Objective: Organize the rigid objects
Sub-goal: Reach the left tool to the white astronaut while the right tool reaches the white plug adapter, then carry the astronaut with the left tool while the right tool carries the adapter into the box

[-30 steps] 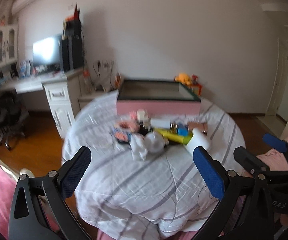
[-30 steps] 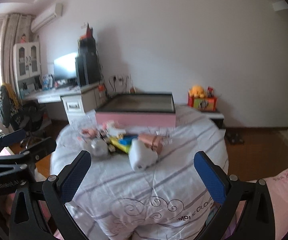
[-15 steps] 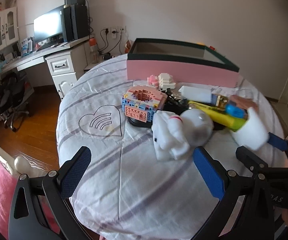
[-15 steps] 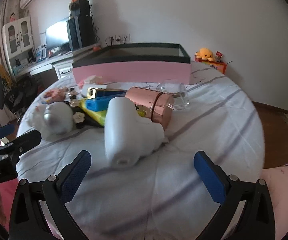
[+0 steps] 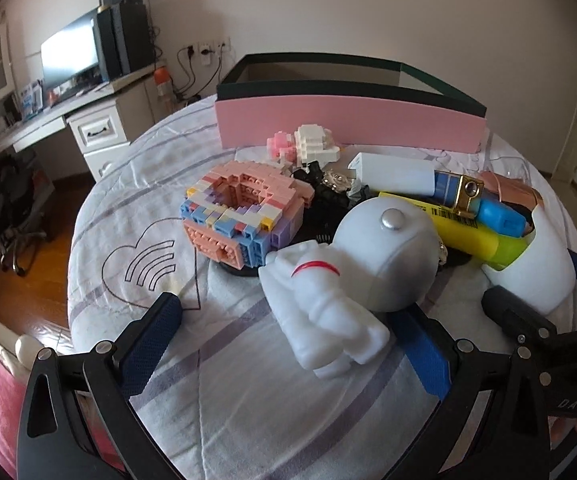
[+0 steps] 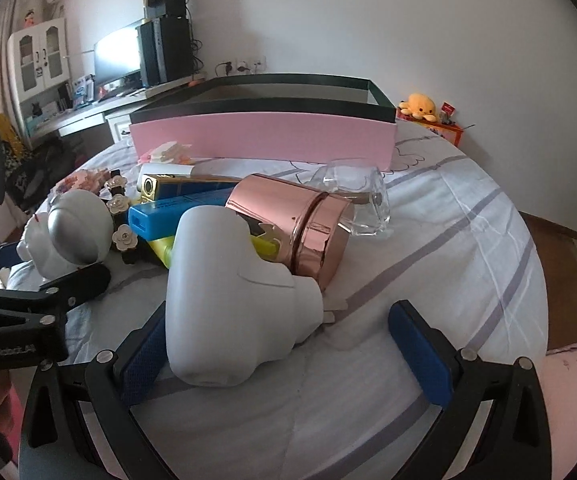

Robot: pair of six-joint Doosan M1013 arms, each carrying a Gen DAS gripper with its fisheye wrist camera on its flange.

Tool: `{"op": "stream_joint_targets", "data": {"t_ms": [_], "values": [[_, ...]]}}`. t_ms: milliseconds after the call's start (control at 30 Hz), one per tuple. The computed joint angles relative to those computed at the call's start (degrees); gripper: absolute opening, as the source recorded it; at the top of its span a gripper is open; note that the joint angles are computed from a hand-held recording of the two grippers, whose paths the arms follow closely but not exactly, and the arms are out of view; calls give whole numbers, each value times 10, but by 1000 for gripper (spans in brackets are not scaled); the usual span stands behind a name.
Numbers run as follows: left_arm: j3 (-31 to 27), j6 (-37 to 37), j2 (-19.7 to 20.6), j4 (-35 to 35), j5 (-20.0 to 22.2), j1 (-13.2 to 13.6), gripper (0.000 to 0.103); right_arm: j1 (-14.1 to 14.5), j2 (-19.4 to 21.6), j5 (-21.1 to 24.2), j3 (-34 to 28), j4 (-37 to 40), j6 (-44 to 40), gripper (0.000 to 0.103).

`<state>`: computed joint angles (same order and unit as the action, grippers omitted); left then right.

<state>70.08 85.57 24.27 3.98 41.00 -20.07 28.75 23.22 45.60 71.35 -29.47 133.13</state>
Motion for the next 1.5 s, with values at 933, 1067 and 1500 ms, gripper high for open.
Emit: {"op": "stream_joint_targets", "data": {"t_ms": [933, 1067, 1500], "values": [[-19, 144, 1, -148, 26, 26, 56, -16, 1, -6, -23, 108, -77, 74], [-18, 156, -3, -161, 30, 28, 56, -15, -3, -8, -21, 103, -76, 74], [-14, 193, -18, -193, 15, 27, 56, -15, -17, -26, -16, 62, -43, 74]]}}
